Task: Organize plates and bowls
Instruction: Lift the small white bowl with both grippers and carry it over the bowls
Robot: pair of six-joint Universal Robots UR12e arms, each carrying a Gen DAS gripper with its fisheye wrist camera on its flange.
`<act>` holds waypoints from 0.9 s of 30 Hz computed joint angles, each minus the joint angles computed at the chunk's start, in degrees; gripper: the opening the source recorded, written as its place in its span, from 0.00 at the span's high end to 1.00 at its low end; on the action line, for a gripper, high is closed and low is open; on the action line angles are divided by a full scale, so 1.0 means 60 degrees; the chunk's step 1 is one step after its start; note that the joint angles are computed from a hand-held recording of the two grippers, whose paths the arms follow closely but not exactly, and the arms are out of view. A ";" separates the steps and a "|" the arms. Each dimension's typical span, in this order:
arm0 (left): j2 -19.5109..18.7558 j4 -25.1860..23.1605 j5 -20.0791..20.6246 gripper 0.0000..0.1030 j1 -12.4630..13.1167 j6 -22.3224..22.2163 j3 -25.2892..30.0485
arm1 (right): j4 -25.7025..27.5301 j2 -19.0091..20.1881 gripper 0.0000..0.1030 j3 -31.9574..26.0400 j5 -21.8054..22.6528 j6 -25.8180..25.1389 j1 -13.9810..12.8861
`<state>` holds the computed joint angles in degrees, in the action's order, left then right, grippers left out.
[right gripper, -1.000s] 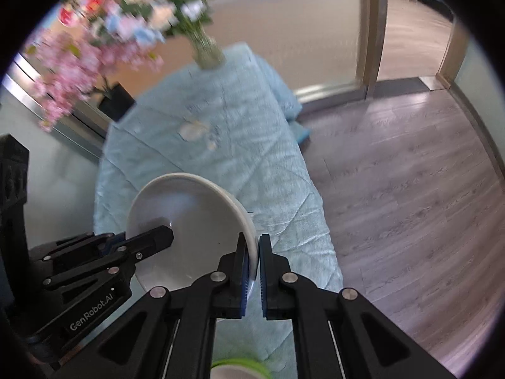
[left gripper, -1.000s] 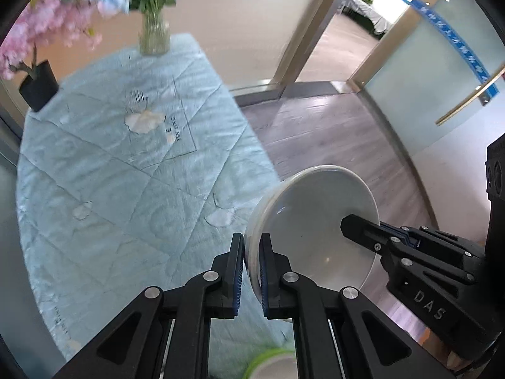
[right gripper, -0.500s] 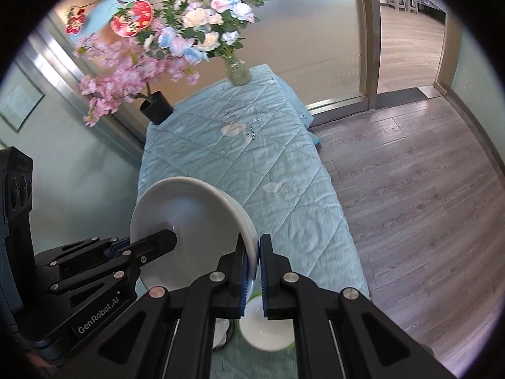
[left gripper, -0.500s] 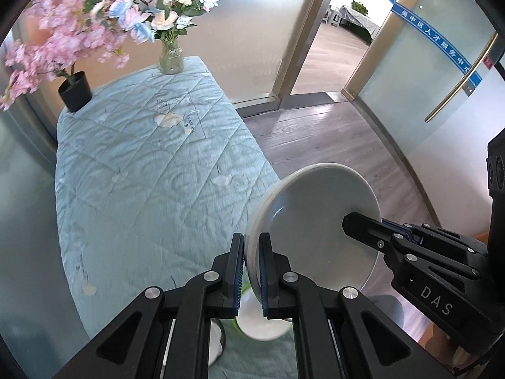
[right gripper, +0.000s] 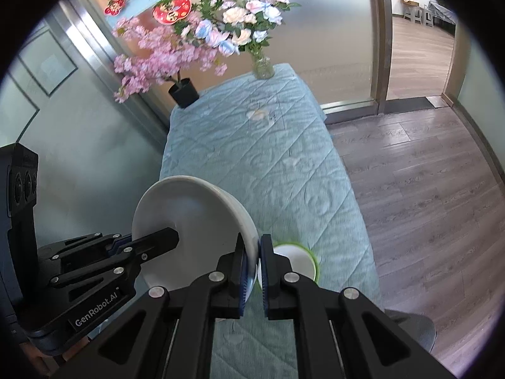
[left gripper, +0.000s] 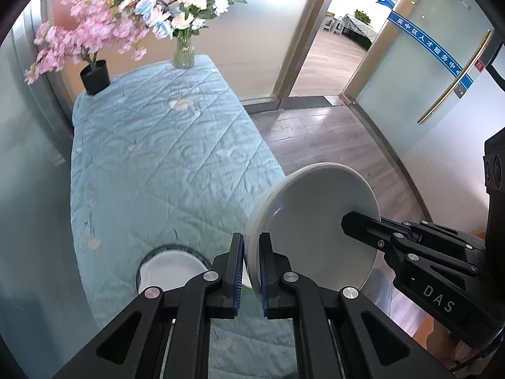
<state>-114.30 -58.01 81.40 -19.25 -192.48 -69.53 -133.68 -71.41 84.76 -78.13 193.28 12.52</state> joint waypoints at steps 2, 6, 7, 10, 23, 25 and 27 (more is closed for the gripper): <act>0.0175 0.0098 0.0016 0.94 -0.0038 -0.0075 -0.0306 | 0.0068 -0.0091 0.93 0.0128 0.0047 -0.0055 0.0020; 0.0450 0.0290 -0.0042 0.94 -0.0081 -0.0327 -0.0872 | 0.0244 -0.0217 0.93 0.0336 0.0123 -0.0123 0.0053; 0.0497 0.0315 -0.0062 0.94 -0.0087 -0.0379 -0.0980 | 0.0278 -0.0258 0.93 0.0407 0.0097 -0.0143 0.0077; 0.0582 0.0340 -0.0093 0.94 -0.0095 -0.0460 -0.1219 | 0.0381 -0.0319 0.92 0.0529 0.0076 -0.0184 0.0121; 0.0528 0.0189 -0.0403 0.94 -0.0036 -0.0868 -0.2043 | 0.1101 -0.0130 0.91 0.0828 0.0359 -0.0252 0.0170; 0.0471 0.0217 -0.0471 0.95 -0.0039 -0.0911 -0.2176 | 0.1217 -0.0072 0.91 0.0894 0.0395 -0.0303 0.0160; 0.0372 0.0176 -0.0619 0.95 -0.0021 -0.0966 -0.2240 | 0.1350 -0.0003 0.91 0.0920 0.0381 -0.0369 0.0155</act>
<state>-112.07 -56.95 77.68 -19.37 -198.27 -82.97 -125.59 -71.43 90.28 -75.84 191.07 13.45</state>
